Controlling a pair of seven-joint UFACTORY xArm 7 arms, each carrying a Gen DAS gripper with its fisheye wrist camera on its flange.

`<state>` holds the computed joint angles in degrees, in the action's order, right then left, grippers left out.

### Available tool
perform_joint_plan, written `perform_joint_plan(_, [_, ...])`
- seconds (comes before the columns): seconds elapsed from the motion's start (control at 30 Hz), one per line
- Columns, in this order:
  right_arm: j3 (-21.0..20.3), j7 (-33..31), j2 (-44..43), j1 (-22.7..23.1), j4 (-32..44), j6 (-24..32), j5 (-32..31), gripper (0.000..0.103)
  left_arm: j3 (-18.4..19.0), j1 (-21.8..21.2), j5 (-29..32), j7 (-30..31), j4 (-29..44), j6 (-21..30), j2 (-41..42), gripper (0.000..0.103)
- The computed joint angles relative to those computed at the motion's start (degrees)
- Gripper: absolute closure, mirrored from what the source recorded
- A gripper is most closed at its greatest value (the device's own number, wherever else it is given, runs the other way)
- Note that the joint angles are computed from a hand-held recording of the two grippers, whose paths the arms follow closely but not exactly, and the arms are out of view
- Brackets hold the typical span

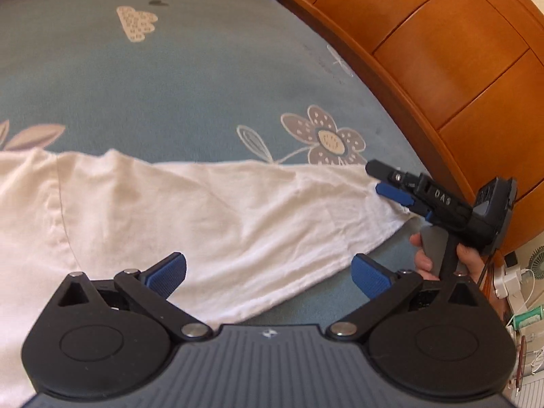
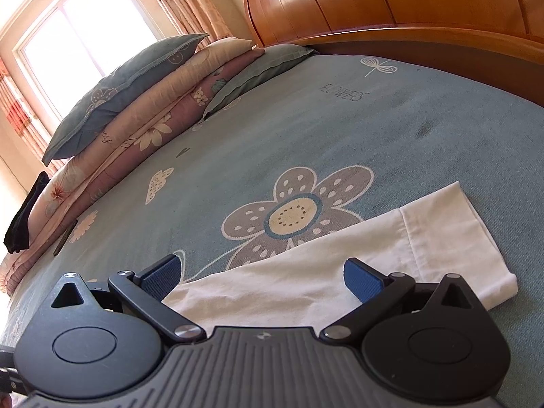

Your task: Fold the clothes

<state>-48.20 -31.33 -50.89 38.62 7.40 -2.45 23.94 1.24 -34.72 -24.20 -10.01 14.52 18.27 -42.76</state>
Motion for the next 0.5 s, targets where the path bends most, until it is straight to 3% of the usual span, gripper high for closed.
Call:
perform_joint_plan(0.13, [0.16, 0.06, 0.36, -0.11, 0.02, -0.08, -0.17, 0.0, 4.3, 2.04, -1.55, 1.59, 4.36, -2.08, 8.76, 0.001])
perform_joint_plan(0.23, [0.05, 0.14, 0.46, -0.12, 0.08, -0.09, -0.17, 0.0, 2.37, 5.74, -0.9, 0.88, 5.87, -2.91, 14.81, 0.001])
perform_joint_plan(0.33, [0.16, 0.17, 0.59, -0.36, 0.05, -0.13, -0.26, 0.0, 2.13, 5.25, -2.25, 2.59, 3.38, -3.98, 13.22, 0.001])
perform_joint_plan(0.5, [0.95, 0.71, 1.25, -0.73, -0.01, -0.36, -0.43, 0.0, -0.92, 8.07, 1.09, 1.01, 4.33, 3.95, 9.16, 0.001])
